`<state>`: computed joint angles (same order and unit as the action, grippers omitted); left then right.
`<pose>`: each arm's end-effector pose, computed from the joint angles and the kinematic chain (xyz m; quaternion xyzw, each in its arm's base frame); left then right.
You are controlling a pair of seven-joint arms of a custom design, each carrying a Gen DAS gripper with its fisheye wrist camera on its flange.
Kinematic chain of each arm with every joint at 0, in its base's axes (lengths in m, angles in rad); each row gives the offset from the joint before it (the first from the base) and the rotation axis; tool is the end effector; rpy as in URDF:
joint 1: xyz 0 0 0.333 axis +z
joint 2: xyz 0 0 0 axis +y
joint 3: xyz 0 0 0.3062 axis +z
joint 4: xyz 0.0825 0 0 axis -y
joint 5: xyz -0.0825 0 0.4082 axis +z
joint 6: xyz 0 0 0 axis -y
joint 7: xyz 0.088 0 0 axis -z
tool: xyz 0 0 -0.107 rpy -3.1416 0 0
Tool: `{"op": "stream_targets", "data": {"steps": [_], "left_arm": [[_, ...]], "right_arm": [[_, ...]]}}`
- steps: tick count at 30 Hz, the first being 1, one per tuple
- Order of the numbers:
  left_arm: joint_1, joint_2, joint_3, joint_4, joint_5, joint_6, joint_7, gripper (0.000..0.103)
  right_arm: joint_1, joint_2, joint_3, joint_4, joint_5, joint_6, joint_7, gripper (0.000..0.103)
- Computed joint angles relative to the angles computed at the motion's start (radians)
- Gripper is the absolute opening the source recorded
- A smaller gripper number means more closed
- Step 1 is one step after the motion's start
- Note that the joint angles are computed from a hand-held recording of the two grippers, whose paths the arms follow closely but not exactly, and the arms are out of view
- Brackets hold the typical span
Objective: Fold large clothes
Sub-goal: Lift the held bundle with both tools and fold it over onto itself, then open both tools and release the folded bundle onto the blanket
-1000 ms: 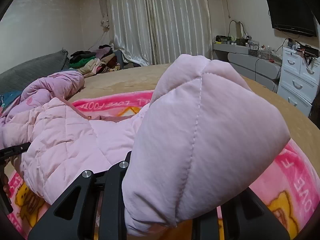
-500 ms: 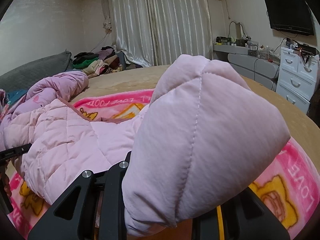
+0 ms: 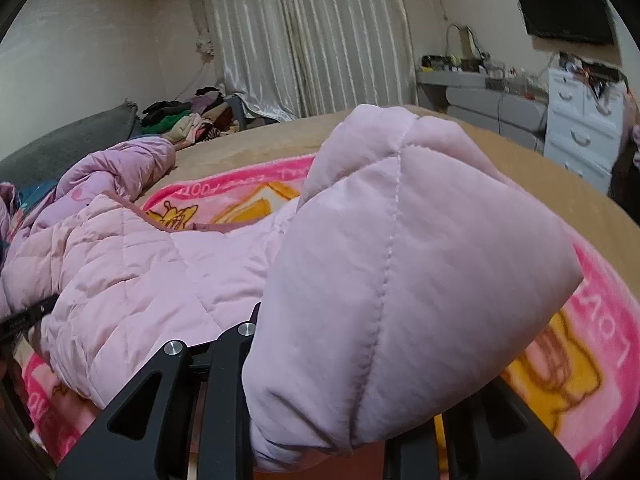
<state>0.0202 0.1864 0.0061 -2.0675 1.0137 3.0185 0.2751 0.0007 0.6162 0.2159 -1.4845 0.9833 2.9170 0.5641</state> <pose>0.6234 -0.0467 0.3814 -0.7520 0.5223 -0.2869 0.2817 0.7600 0.0792 0.3688 -0.6967 0.5442 -0.1878 0.4280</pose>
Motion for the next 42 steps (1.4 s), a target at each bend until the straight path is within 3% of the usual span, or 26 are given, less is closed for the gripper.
{"op": "stream_targets", "data": {"steps": [5,7,19,23,27,30,35,36,39,42], "left_arm": [[-0.003,-0.015,0.017,-0.034,0.068,0.024,-0.07,0.024],[0.004,-0.016,0.016,-0.044,0.071,0.04,-0.084,0.024],[0.024,-0.045,0.01,-0.094,0.082,0.06,-0.114,0.025],[0.045,-0.018,-0.009,-0.087,-0.006,0.064,-0.039,0.028],[0.057,0.005,-0.016,-0.096,-0.099,0.085,0.036,0.033],[0.066,0.012,-0.023,-0.111,-0.167,0.106,0.083,0.038],[0.077,0.014,-0.033,-0.138,-0.271,0.138,0.146,0.045],[0.071,0.013,-0.028,-0.142,-0.279,0.14,0.153,0.045],[0.083,0.006,-0.047,-0.149,-0.332,0.13,0.206,0.046],[0.088,-0.002,-0.057,-0.158,-0.374,0.12,0.241,0.047]], "right_arm": [[0.002,-0.026,-0.003,-0.047,0.008,0.006,-0.002,0.023],[0.014,-0.026,-0.024,-0.048,-0.014,-0.008,0.035,0.023],[-0.005,-0.075,-0.023,-0.126,0.013,-0.03,-0.001,0.023],[0.061,-0.007,-0.127,-0.062,-0.112,-0.084,0.228,0.026],[0.056,0.034,-0.128,-0.03,-0.175,-0.107,0.326,0.029],[0.026,0.063,-0.111,0.002,-0.182,-0.16,0.371,0.035],[-0.026,0.135,-0.094,0.093,-0.152,-0.3,0.503,0.064],[-0.033,0.143,-0.093,0.105,-0.153,-0.316,0.515,0.066],[-0.009,0.123,-0.114,0.083,-0.193,-0.292,0.54,0.07],[0.025,0.085,-0.15,0.037,-0.251,-0.257,0.593,0.082]]}}
